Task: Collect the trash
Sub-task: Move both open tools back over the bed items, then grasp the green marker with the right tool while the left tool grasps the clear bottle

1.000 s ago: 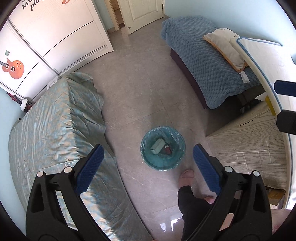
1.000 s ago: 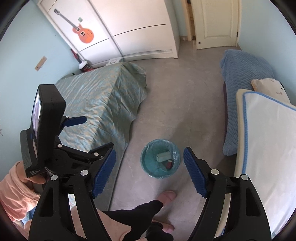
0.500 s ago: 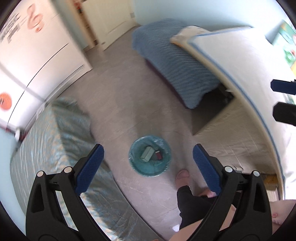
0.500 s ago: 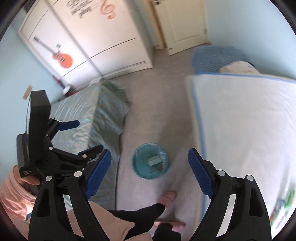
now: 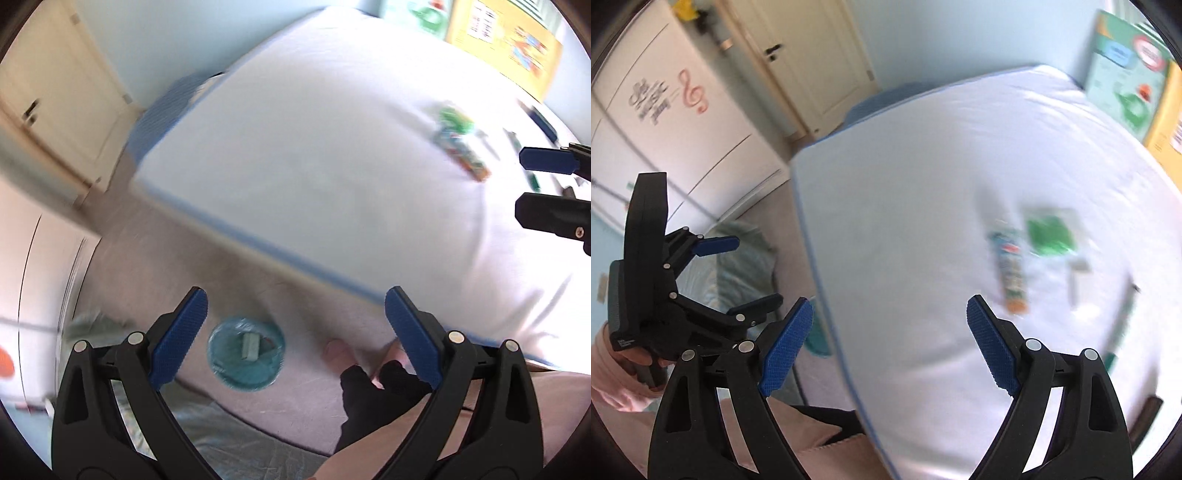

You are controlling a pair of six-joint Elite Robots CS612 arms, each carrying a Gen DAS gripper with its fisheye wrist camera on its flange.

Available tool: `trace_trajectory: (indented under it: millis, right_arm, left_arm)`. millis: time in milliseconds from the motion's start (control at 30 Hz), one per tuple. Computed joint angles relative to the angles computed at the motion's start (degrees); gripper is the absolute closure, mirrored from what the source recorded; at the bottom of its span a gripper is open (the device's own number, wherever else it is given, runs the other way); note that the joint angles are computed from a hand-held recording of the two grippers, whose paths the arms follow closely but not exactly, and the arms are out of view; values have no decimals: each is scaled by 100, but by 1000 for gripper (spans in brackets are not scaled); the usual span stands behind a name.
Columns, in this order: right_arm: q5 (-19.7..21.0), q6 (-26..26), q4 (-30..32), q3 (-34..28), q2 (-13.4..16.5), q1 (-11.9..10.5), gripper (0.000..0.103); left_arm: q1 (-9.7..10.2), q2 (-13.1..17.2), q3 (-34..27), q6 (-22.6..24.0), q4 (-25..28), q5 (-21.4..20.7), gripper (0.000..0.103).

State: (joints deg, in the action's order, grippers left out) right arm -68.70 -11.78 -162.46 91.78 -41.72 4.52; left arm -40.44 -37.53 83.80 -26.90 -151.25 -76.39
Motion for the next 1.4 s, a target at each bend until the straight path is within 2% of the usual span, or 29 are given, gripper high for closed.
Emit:
trace_trajectory:
  millis: [167, 300, 567, 800, 1033, 1167, 1400]
  right_arm:
    - [-306, 545, -419, 416, -146, -325, 18]
    - [-578, 858, -595, 611, -210, -500, 18]
    - [-702, 933, -663, 688, -211, -765, 18]
    - [-766, 834, -469, 446, -50, -809, 18]
    - [-787, 718, -208, 174, 137, -792, 19]
    - [-946, 631, -88, 34, 244, -762, 21]
    - [-1248, 717, 110, -134, 389, -741, 33]
  left_arm:
    - [-120, 260, -563, 459, 149, -233, 9]
    - [-193, 432, -935, 756, 316, -332, 9]
    - [-313, 799, -1708, 1041, 720, -397, 9]
    - [-240, 1055, -2227, 805, 1088, -593, 9]
    - [-184, 1450, -3016, 549, 1646, -669, 9]
    - [-145, 1582, -3272, 476, 1860, -691, 9]
    - [-86, 1857, -3778, 432, 2293, -770, 11]
